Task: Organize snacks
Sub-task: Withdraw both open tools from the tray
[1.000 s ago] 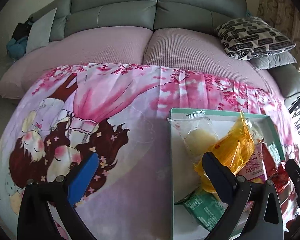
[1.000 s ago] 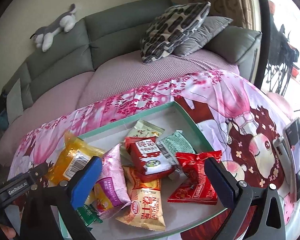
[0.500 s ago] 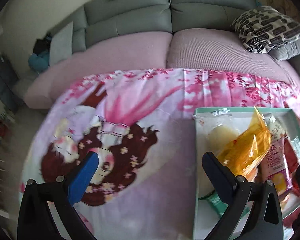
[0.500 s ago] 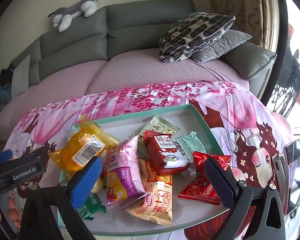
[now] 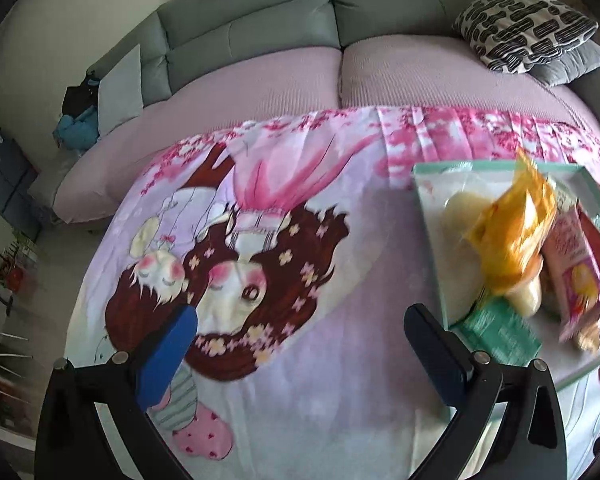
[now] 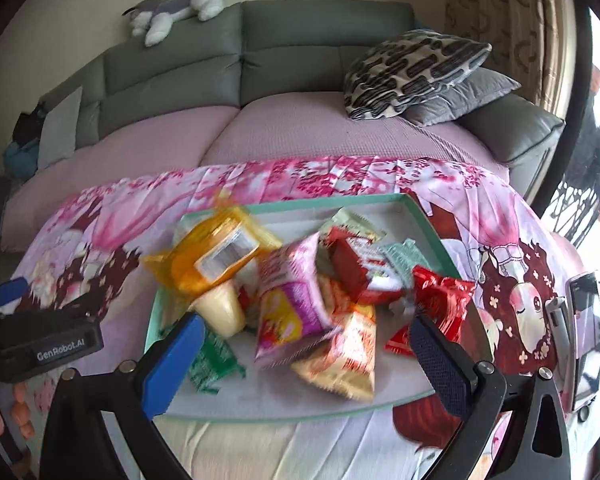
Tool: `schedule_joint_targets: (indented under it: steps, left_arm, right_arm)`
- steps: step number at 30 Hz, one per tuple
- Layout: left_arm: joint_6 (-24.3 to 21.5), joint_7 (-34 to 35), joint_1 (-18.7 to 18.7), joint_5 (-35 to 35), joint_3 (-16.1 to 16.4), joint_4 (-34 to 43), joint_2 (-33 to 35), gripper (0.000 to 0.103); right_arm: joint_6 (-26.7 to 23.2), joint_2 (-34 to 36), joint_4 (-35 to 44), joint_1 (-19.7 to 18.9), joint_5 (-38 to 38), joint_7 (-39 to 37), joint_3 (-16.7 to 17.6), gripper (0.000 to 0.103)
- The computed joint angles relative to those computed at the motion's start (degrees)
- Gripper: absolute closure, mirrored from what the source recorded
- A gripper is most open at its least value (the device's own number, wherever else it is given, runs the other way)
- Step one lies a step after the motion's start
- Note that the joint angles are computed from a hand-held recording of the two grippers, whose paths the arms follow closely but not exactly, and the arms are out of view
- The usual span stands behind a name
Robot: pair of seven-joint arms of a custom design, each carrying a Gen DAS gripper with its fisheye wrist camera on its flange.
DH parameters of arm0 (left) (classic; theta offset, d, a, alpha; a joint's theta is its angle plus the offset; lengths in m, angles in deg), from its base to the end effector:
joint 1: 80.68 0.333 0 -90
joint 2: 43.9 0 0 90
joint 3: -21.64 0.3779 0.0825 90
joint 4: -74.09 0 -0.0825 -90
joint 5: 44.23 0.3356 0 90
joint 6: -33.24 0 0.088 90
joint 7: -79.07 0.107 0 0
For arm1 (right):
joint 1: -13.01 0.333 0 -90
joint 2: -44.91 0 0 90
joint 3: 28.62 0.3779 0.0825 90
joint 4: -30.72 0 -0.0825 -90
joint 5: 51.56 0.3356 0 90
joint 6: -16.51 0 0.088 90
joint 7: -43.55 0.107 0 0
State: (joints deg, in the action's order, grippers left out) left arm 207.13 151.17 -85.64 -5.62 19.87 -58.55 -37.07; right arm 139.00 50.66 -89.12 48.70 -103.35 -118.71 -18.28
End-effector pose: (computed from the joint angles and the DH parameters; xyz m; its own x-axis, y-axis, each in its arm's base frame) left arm 0.5189 -0.1085 0.4478 -0.3562 -0.8997 -0.2521 -0.7275 0.4364 -0.5295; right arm 0.3960 0.3575 0.4745 -0.5251 -0.8510 0.0101 -0.6405 0.3874 -0.6631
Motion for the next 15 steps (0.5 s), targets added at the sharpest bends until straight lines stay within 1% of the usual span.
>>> schedule_joint_targets:
  steps: [3,7,12,15]
  left_arm:
    - [-0.1,3.1,1.4,-2.6,-0.5,-1.8,-0.9,0.000]
    - [0.8,4.6,2.6,-3.5,-0.4,-3.9,-2.1,0.000]
    - [2.4,11.8,4.9,-10.5,-2.0,-7.2,-3.5,0.000]
    - [3.2,13.4,4.9,-12.0,-2.1,-7.8,-3.8,0.000]
  right_arm:
    - [-0.6,0.6,0.7,0.9,0.4,0.0,0.5,0.000]
    - [-0.5,1.1,0.9,1.8,1.2,0.6,0.7,0.000]
    - [0.2,1.3,0.5,2.3,2.5,1.1,0.6,0.000]
    - [0.2,1.3,0.3,2.4,2.7,1.5,0.4,0.000]
